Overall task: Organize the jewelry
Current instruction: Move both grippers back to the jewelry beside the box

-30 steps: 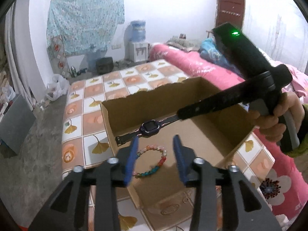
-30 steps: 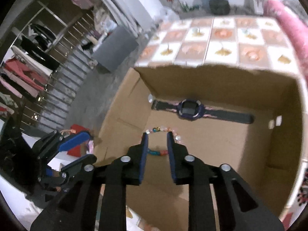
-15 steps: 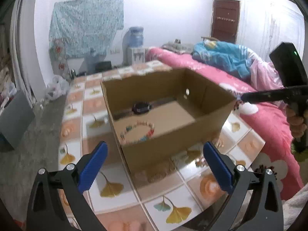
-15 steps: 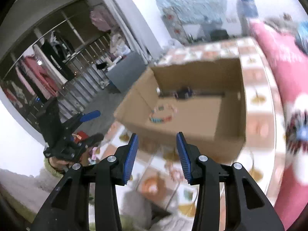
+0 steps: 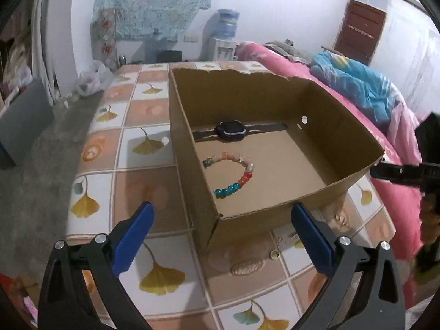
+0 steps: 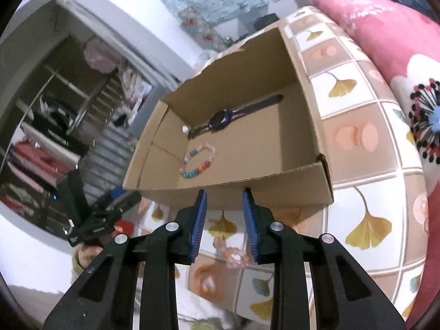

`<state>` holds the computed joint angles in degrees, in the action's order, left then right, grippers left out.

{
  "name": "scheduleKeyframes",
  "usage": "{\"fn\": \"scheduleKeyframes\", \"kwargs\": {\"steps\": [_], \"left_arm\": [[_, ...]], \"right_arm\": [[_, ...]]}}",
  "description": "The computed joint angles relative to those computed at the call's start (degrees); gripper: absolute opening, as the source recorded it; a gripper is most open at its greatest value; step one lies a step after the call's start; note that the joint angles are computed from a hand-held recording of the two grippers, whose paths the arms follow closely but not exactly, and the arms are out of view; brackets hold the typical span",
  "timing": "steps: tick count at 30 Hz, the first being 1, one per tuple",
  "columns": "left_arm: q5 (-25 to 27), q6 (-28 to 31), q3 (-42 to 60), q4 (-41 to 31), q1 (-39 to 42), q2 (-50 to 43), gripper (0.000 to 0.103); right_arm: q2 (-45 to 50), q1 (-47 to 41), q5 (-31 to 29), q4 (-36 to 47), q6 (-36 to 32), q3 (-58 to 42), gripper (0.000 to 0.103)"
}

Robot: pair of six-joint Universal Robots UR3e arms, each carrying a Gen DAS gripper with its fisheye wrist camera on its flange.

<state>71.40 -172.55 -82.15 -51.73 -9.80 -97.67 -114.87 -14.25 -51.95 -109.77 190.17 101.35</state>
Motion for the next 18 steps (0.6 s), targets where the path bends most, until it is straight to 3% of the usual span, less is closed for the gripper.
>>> {"fn": "scheduleKeyframes", "kwargs": {"steps": [6, 9, 13, 18], "left_arm": [[0.46, -2.16, 2.25, 1.46, 0.47, -2.87, 0.099], [0.33, -3.37, 2.44, 0.58, 1.01, -2.82, 0.099], [-0.6, -3.34, -2.07, -0.88, 1.96, 1.16, 0.099], [3.36, -2.13, -9.92, -4.82, -0.34, 7.11, 0.099]], "right_arm": [[-4.23, -3.91, 1.38, 0.37, -0.74, 2.4, 0.027], [-5.61, -3.86, -1.14, 2.38, -2.36, 1.98, 0.031], [-10.38, 0.31, -10.33, 6.67, -5.9, 1.61, 0.053], [-9.82, 19.12, -31.74, 6.93, -1.31, 2.53, 0.071]]}}
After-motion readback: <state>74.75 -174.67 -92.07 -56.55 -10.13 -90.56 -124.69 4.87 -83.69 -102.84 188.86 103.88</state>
